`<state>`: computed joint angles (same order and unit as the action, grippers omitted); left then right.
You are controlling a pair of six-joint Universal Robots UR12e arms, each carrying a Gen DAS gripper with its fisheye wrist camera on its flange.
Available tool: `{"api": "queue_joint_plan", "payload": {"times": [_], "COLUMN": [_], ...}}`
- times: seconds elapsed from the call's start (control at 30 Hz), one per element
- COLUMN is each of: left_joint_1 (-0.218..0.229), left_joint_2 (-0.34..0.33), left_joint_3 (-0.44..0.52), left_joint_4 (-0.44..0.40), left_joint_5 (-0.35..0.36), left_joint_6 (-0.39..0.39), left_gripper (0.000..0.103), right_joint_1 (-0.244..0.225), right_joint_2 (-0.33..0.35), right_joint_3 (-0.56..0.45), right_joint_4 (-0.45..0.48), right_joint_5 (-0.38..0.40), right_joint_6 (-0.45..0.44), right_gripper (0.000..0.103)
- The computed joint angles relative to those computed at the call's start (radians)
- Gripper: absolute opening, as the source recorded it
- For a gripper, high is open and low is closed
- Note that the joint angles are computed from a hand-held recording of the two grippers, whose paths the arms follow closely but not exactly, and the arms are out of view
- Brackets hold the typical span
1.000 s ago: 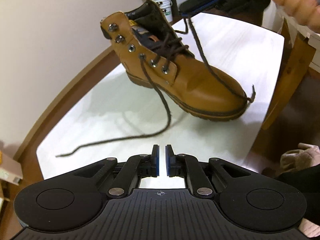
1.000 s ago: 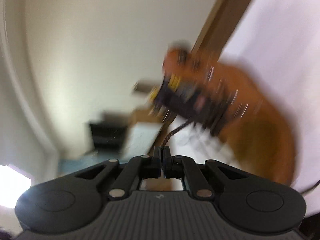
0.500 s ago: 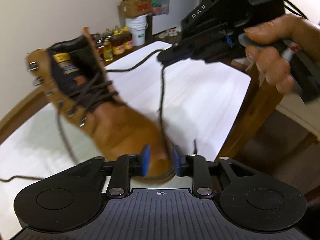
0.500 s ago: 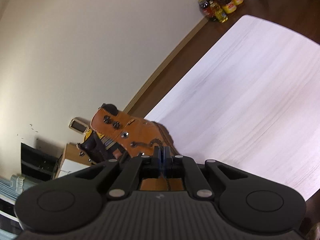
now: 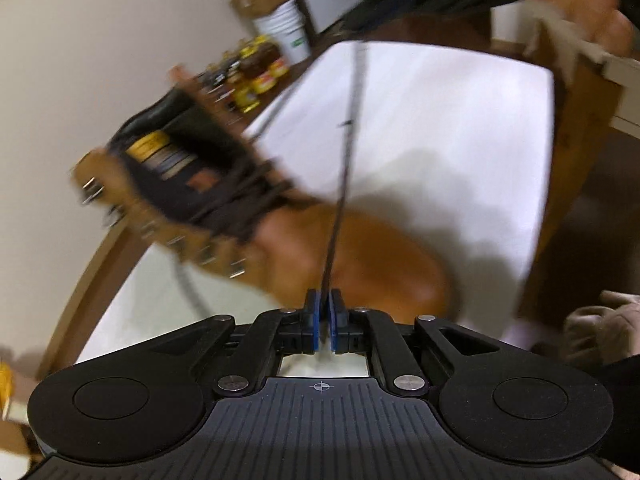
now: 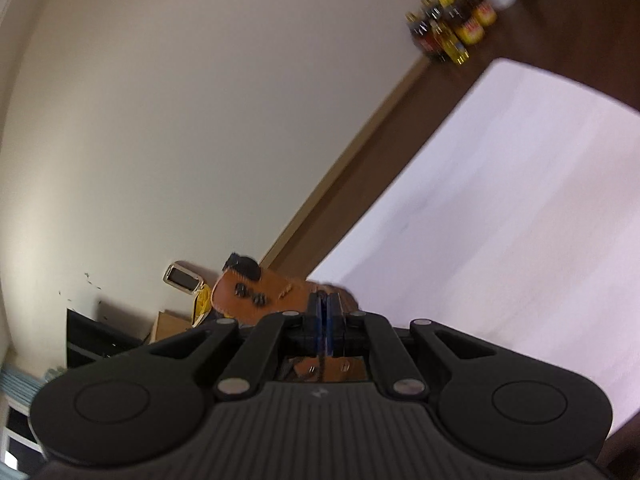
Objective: Lace up shoes with both hands
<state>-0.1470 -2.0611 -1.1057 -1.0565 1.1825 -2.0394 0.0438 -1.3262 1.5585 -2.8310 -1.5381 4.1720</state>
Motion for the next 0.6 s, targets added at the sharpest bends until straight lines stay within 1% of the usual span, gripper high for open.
{"api": "queue_joint_plan", "payload": {"times": [0.07,0.1,0.17,0.2,0.27,0.3,0.4,0.47,0.5,0.53,0.57,0.6], "left_joint_1": [0.004,0.006,0.010,0.013,0.015,0.014,0.011,0.009,0.011,0.014,0.017,0.019], "left_joint_2": [-0.010,-0.014,-0.015,-0.008,-0.003,0.003,0.015,0.022,0.025,0.027,0.028,0.028], "left_joint_3": [0.019,0.026,0.028,0.018,0.014,0.009,-0.012,-0.025,-0.029,-0.031,-0.031,-0.030], "left_joint_4": [-0.026,-0.040,-0.053,-0.059,-0.074,-0.091,-0.084,-0.075,-0.072,-0.071,-0.074,-0.078], "left_joint_5": [-0.006,-0.012,-0.020,-0.036,-0.053,-0.062,-0.072,-0.099,-0.109,-0.116,-0.117,-0.115], "left_joint_6": [-0.010,-0.010,-0.002,0.008,0.014,0.031,0.060,0.056,0.050,0.043,0.039,0.035], "left_gripper": [0.009,0.010,0.010,0.010,0.010,0.010,0.008,0.010,0.010,0.010,0.011,0.012], "right_joint_1": [-0.002,-0.008,-0.004,-0.001,0.007,0.013,0.023,0.024,0.021,0.016,0.007,0.005], "right_joint_2": [0.006,0.010,0.015,0.019,0.015,0.014,0.019,0.015,0.018,0.020,0.023,0.043], "right_joint_3": [-0.004,-0.011,-0.032,-0.043,-0.049,-0.058,-0.077,-0.078,-0.077,-0.070,-0.067,-0.082], "right_joint_4": [0.026,0.075,0.175,0.225,0.277,0.322,0.359,0.366,0.346,0.315,0.295,0.279], "right_joint_5": [0.016,0.049,0.036,0.028,-0.015,-0.050,-0.093,-0.091,-0.049,0.009,0.056,0.146], "right_joint_6": [-0.019,-0.031,-0.071,-0.090,-0.134,-0.156,-0.168,-0.156,-0.148,-0.153,-0.177,-0.243], "right_gripper": [0.004,0.008,0.009,0.009,0.009,0.009,0.012,0.012,0.012,0.012,0.013,0.014]}}
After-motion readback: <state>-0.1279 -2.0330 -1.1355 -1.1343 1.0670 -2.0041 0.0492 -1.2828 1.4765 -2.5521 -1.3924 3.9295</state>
